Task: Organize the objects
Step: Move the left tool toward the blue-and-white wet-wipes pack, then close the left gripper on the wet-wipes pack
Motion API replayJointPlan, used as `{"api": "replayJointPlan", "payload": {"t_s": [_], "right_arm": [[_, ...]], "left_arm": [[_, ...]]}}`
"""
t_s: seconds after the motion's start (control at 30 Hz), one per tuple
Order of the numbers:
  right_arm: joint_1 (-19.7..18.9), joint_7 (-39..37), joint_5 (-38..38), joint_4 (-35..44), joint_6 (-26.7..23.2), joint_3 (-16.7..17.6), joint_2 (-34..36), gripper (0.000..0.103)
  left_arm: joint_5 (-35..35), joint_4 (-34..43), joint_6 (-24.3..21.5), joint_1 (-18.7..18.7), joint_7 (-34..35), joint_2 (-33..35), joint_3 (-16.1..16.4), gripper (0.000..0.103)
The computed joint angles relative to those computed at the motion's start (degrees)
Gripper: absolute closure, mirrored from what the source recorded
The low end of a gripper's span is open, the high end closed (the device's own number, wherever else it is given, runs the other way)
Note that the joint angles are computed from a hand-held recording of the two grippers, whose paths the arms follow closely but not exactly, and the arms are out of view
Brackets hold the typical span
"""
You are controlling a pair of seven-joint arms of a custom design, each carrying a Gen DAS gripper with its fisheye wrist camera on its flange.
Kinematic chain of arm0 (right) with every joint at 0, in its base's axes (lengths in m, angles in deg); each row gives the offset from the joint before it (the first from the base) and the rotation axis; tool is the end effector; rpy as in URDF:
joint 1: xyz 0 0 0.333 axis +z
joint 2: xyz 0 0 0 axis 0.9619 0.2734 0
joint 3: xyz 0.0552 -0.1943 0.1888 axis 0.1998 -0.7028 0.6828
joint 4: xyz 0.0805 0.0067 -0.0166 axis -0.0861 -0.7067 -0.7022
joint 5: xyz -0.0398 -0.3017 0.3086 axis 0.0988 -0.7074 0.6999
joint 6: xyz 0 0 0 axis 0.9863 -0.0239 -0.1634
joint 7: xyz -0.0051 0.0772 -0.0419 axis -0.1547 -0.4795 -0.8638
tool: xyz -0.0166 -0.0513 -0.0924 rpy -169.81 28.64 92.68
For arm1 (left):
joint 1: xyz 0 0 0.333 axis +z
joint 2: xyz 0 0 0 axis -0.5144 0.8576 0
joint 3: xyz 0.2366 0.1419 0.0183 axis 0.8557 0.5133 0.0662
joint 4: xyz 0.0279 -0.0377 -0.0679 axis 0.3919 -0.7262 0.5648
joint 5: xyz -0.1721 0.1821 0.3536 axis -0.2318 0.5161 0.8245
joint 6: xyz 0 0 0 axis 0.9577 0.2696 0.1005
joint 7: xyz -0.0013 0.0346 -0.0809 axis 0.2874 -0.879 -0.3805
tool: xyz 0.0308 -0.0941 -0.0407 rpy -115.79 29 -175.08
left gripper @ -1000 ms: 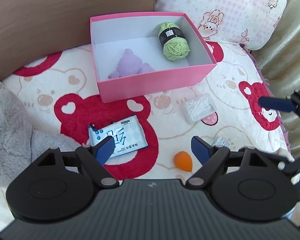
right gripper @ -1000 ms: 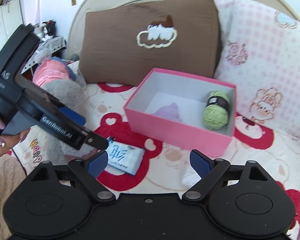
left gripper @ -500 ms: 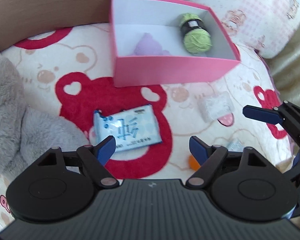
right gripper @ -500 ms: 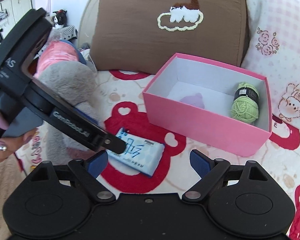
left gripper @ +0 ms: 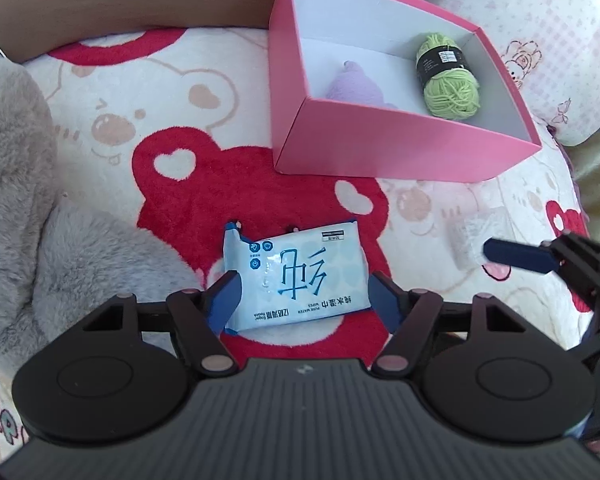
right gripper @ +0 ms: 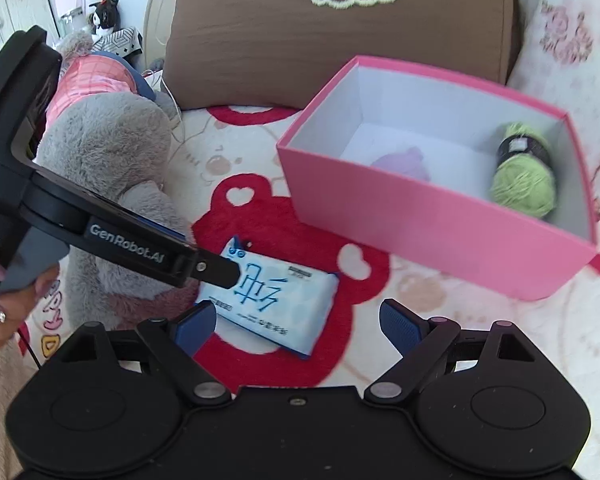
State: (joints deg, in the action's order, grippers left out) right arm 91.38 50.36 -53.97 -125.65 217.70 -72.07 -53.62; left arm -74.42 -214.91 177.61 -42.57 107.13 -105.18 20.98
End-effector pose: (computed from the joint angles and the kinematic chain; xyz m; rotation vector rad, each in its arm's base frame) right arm 0.5713 0.1941 0.4785 -2.1929 1.1183 -0.2101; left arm 0.4908 -0.2353 0.4809 -2.3543 1.6287 -0.7532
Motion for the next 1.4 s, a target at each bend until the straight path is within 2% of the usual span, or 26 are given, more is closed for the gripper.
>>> {"api": "replayJointPlan", "payload": {"t_s": [0.1, 0.2, 0.33, 0.4, 0.47, 0.57, 0.7, 0.8, 0.9, 1.1, 1.17, 1.23, 1.33, 1.4], "right_arm": [[0.15, 0.37, 2.04, -0.6, 0.81, 0.02, 1.11, 0.012], [-0.16, -0.03, 4.71, 0.24, -1.35, -0.09, 2.96, 0.012], [-0.81, 0.97, 3.97, 0.81, -1.87, 0.62, 4.96, 0.013], [-1.15, 1.52, 4.3, 1.41, -2.43, 0.88, 5.92, 0.013], [-1.52, 2.38, 4.35, 2.51, -3.67, 1.11, 7.13, 0.014], [-1.95, 4.09, 3.5, 3.74, -4.96, 1.61, 8.57, 0.016], [-2.12, 3.16, 3.13, 3.77, -3.53, 2.31, 9.37, 0.02], [-2.26, 2.34, 2.75, 4.43, -3.76, 2.6, 10.45, 0.04], [-2.49, 2.75, 2.76, 4.56, -3.01, 2.82, 10.95, 0.046], [-2.72, 3.02, 3.32, 4.58, -2.2, 3.22, 11.38, 0.046], [-2.55, 2.3, 2.44, 4.23, -1.77, 3.36, 11.13, 0.046], [-2.36, 0.8, 1.08, 3.98, -1.4, 3.43, 10.82, 0.049], [-2.35, 1.99, 0.32, 4.12, -1.83, 3.22, 10.71, 0.051], [-2.45, 4.02, -0.39, 4.74, -3.24, 2.99, 10.76, 0.051]], "left_arm": [[-0.38, -0.29, 0.17, 0.33, -1.84, 0.41, 0.06, 0.041], [0.92, 0.09, -0.29, 0.8, -2.83, 1.17, -0.34, 0.041], [1.89, 0.95, -0.52, 0.91, -3.51, 3.08, -0.29, 0.041], [4.59, 1.87, -1.12, 1.67, -5.84, 4.49, -1.11, 0.045], [8.05, 4.66, -4.4, 1.99, -7.7, 7.22, -1.88, 0.051], [7.44, 5.5, -3.62, 1.31, -8.27, 9.06, -0.9, 0.051], [12.72, 7.02, -5.01, 1.29, -11.88, 10.6, -1.22, 0.051], [9.45, 6.4, -3.44, 0.66, -11.84, 10.76, -0.18, 0.051], [9.0, 6.33, -3.07, 0.51, -12.51, 10.93, -0.14, 0.049], [8.11, 6.44, -2.99, 0.2, -12.58, 11.47, 0.08, 0.041], [5.02, 5.55, -0.94, -0.11, -11.45, 11.2, 0.58, 0.045], [3.32, 5.6, -0.74, -0.34, -9.95, 11.29, 0.65, 0.05], [1.73, 5.37, -0.46, -0.66, -8.59, 10.83, 0.57, 0.058], [1.65, 5.32, -0.56, -0.76, -8.06, 10.64, 0.38, 0.059]]}}
